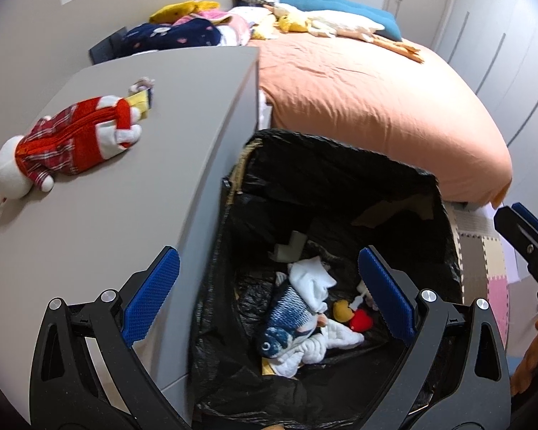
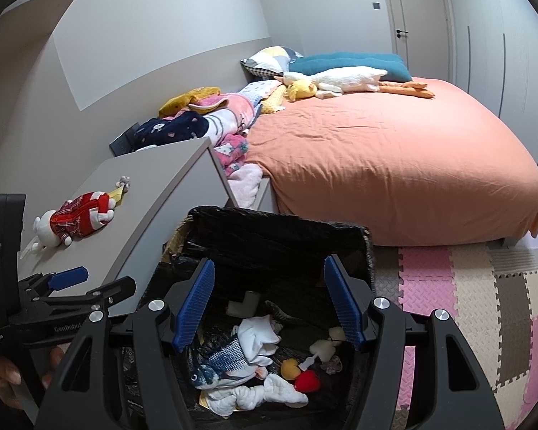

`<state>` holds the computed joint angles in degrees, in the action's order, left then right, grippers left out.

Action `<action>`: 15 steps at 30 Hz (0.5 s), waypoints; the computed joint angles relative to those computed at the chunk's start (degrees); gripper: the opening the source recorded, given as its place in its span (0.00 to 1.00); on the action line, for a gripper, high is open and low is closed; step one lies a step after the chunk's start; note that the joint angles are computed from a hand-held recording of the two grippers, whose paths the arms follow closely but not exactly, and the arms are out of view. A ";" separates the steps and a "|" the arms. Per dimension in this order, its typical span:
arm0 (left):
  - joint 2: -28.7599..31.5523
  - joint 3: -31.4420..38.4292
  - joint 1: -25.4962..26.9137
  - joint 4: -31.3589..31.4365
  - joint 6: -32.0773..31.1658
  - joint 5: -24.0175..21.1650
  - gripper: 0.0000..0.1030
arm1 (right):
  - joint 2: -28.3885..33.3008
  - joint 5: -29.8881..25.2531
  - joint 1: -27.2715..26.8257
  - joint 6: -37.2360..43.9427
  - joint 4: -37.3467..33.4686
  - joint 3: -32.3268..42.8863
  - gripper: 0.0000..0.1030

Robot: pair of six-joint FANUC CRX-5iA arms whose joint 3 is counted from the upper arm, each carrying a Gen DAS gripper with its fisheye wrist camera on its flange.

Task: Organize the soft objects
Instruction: 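Move both tools back to the table toward the rabbit plush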

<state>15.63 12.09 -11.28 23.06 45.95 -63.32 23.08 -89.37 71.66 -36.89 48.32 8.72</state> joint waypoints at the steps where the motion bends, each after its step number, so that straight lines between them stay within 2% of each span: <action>1: 0.37 0.58 0.15 -0.29 0.60 -0.19 0.94 | 0.20 0.57 -0.35 0.54 0.17 0.24 0.63; 8: 2.80 4.19 1.28 -1.54 3.76 -0.07 0.94 | 1.64 4.03 -2.69 3.82 1.36 1.98 0.63; 15: 6.29 9.72 2.51 -2.97 9.49 -0.73 0.94 | 3.06 7.55 -5.07 7.08 1.97 3.87 0.63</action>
